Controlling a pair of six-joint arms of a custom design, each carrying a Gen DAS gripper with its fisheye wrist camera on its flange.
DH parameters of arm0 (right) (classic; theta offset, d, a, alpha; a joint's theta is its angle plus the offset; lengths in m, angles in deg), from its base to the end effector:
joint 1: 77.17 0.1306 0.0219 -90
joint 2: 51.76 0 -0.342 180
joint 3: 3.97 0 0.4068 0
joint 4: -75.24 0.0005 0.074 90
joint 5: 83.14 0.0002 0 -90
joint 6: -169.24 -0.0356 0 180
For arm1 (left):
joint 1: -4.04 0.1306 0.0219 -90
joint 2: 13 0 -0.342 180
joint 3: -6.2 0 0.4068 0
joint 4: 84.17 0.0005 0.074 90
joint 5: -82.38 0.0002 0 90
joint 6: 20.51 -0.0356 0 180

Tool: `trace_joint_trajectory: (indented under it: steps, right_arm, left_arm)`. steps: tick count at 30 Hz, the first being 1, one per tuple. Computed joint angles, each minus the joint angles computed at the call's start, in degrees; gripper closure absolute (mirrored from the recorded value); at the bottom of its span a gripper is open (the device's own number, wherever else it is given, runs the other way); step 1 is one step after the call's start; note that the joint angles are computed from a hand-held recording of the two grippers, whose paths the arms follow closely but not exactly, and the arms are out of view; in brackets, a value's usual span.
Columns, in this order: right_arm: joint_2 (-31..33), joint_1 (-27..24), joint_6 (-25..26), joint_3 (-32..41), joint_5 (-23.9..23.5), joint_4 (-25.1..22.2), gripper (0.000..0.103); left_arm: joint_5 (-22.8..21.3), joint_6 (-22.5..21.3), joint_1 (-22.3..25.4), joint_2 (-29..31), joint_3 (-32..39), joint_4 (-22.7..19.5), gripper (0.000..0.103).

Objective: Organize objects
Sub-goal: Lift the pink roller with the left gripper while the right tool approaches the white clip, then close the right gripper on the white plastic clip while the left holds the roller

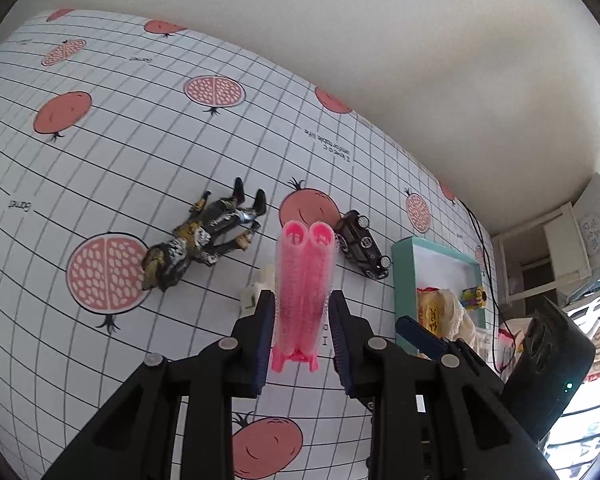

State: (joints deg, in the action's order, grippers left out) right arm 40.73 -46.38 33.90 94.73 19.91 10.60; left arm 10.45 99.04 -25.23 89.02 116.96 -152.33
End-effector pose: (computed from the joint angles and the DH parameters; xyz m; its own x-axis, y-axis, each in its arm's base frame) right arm 0.4321 0.2475 0.4236 -0.7969 0.3317 -0.5048 0.2415 0.9410 0.2372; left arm 0.4740 -0.2789 0.4340 -0.9504 -0.0048 -0.3109 0.1537 0.8619 -0.4832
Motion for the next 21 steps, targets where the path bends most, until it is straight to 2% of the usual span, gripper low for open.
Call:
trace_joint_trajectory:
  steps: [6,11,21]
  right_arm:
    - [0.1,0.6,0.4,0.2,1.3,2.4,0.014]
    - [0.1,1.2,0.0,0.2,3.5,5.1,0.014]
    - [5.8,2.4,0.4,4.1,5.6,3.8,0.017]
  left_arm:
    - [-0.7,0.6,1.2,-2.4,-1.2,1.4,0.075]
    - [-5.4,0.5,1.9,-4.3,-1.4,0.9,0.075]
    - [-7.6,1.7,3.6,-6.1,-3.1,1.1,0.075]
